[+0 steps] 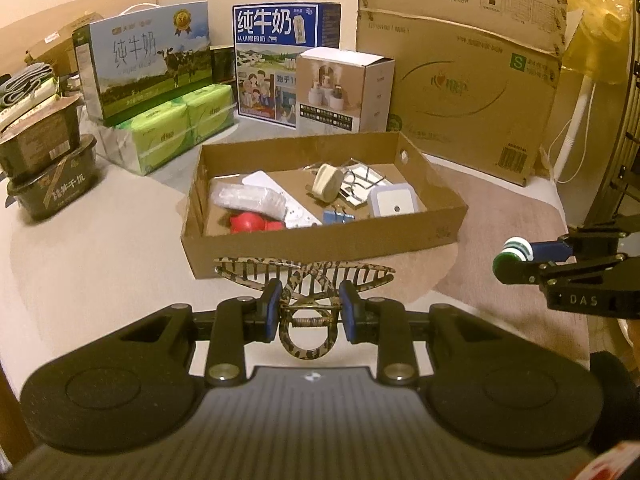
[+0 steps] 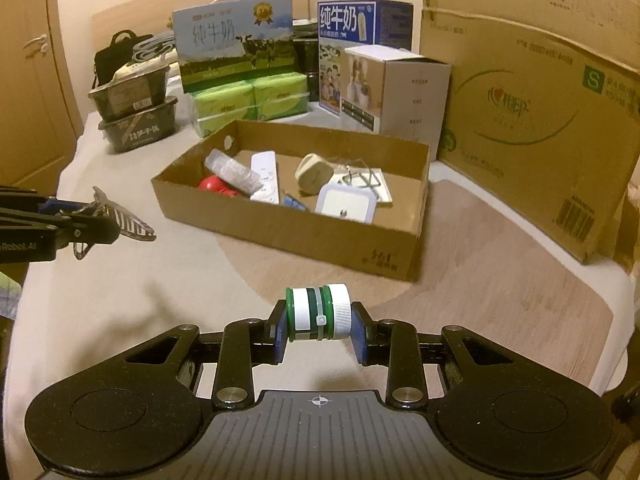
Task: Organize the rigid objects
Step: 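Carry the hair clip with the left tool while the right tool carries the roll to the tray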
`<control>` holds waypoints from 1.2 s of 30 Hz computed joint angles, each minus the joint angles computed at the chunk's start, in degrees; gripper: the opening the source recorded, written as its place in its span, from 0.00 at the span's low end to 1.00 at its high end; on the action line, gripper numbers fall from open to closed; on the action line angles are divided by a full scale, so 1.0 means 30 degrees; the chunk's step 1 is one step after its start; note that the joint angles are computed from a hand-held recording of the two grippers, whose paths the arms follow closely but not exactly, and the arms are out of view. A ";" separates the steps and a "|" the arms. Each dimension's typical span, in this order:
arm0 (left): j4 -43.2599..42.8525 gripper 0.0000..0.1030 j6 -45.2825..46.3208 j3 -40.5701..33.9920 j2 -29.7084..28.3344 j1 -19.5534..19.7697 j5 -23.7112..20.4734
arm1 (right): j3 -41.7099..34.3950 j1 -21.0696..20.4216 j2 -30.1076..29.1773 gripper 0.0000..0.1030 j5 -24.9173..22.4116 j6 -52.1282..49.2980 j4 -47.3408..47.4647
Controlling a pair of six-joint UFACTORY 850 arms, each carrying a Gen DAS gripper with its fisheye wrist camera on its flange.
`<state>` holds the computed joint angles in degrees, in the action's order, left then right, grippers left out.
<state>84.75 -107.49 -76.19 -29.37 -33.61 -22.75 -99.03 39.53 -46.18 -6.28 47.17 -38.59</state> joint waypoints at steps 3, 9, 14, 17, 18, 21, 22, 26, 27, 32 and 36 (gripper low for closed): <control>-0.0250 0.26 0.0484 -0.0334 -0.0124 0.0226 0.0273 | -0.0577 -0.0159 -0.0277 0.31 -0.0135 -0.2571 0.2343; -0.0924 0.26 0.1696 -0.1061 -0.0511 0.0580 0.0787 | -0.1768 -0.0464 -0.0804 0.31 -0.0526 -0.7279 0.6615; -0.1770 0.26 0.2988 -0.1699 -0.0881 0.0786 0.1209 | -0.2406 -0.0635 -0.1110 0.31 -0.0768 -0.8678 0.7688; -0.2437 0.26 0.3947 -0.2019 -0.1086 0.0906 0.1544 | -0.2713 -0.0736 -0.1286 0.31 -0.0912 -1.0103 0.8996; -0.2707 0.26 0.4338 -0.2126 -0.1156 0.0936 0.1642 | -0.2739 -0.0772 -0.1294 0.31 -0.0942 -1.0779 0.9637; -0.3951 0.26 0.6178 -0.2546 -0.1415 0.1072 0.1890 | -0.3220 -0.0894 -0.1571 0.31 -0.1250 -1.3475 1.2049; -0.4516 0.26 0.7054 -0.2745 -0.1530 0.1129 0.1926 | -0.3480 -0.0943 -0.1702 0.31 -0.1423 -1.4321 1.2714; -0.6475 0.26 1.0098 -0.3562 -0.1991 0.1414 0.2035 | -0.4559 -0.1146 -0.2216 0.31 -0.2044 -1.6001 1.3624; -0.6730 0.26 1.0544 -0.3726 -0.2071 0.1473 0.2035 | -0.4913 -0.1205 -0.2390 0.31 -0.2238 -1.6184 1.3671; -0.9191 0.26 1.4351 -0.4997 -0.2685 0.1888 0.2030 | -0.7004 -0.1531 -0.3473 0.31 -0.3270 -1.7546 1.4524; -1.2249 0.26 1.8448 -0.6210 -0.3339 0.2251 0.1953 | -0.9310 -0.1775 -0.4717 0.31 -0.4467 -1.9077 1.5278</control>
<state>48.00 -52.15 -94.82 -39.39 -26.85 -16.89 -126.96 34.21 -60.33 -19.68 -10.07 7.24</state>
